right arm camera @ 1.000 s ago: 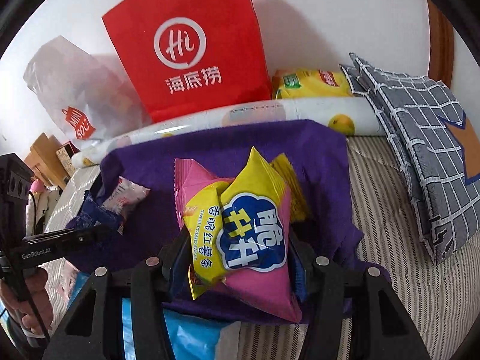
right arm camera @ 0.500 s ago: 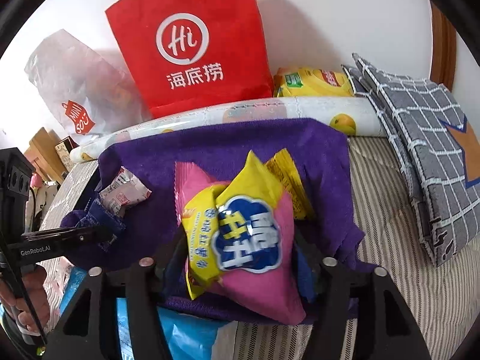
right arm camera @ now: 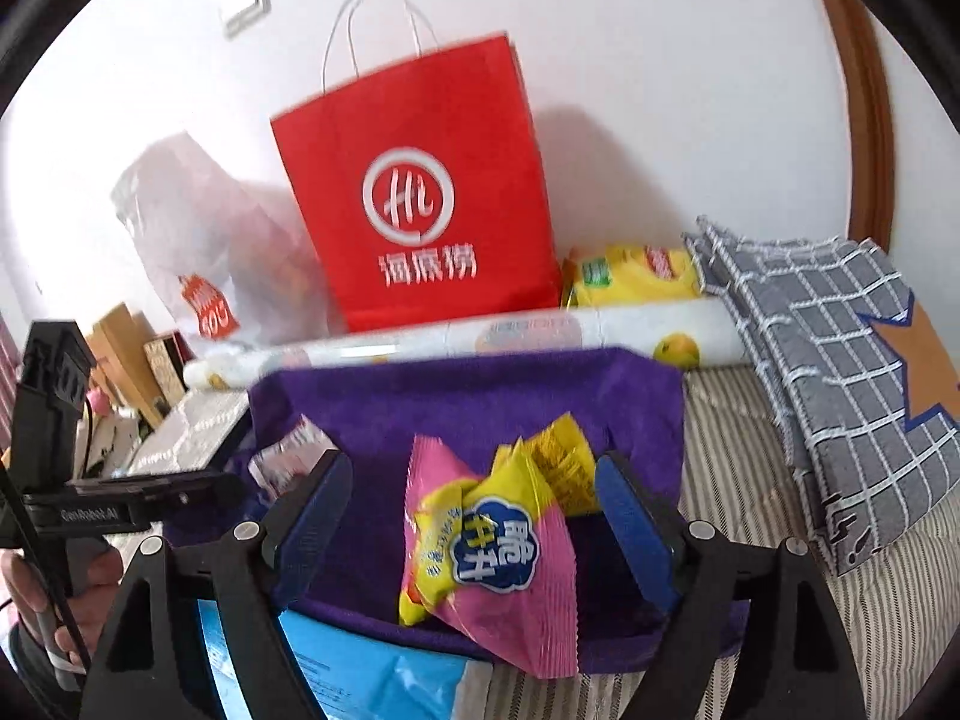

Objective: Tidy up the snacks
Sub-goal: 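Open the left tool to drop the dark blue packet while the right tool drops the chip bag, then grasp the pink chip bag with the right tool while the left tool grasps a pink-and-white packet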

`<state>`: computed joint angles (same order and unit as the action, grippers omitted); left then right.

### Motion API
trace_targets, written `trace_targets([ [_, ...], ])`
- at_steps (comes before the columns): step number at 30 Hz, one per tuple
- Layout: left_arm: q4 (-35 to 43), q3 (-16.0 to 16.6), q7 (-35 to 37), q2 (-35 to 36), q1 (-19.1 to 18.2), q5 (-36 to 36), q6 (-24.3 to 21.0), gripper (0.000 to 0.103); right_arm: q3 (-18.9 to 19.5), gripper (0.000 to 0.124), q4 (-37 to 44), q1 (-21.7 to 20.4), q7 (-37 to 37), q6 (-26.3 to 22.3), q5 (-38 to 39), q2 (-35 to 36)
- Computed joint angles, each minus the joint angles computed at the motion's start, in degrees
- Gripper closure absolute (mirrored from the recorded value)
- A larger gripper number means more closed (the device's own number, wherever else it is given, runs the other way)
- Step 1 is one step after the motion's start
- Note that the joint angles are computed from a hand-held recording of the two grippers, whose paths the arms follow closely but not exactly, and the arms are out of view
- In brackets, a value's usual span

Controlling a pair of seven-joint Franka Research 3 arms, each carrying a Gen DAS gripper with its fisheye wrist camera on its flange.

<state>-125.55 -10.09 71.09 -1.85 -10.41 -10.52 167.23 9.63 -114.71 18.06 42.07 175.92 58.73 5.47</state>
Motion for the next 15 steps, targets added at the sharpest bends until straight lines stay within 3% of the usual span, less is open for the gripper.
trace_targets([
  [4,-0.01,-0.23,-5.72,-0.36,0.73,6.26,-0.06,0.028,1.23,0.042,-0.17,0.43,-4.8,4.3,6.32,-0.91],
  [10,-2.1,-0.36,-13.55,-2.24,1.55,15.77,3.56,0.027,-0.62,0.042,-6.26,2.86,7.62,7.06,-6.17,-5.94],
  [12,-2.64,-0.84,-17.55,-3.01,2.41,20.32,4.32,0.027,-1.41,0.042,-8.3,4.1,8.25,7.71,-6.54,-7.97],
  [15,-3.57,-0.18,-16.95,-4.34,1.62,20.32,5.04,0.025,-1.4,0.042,-12.17,3.91,13.81,6.77,-12.65,-11.32],
])
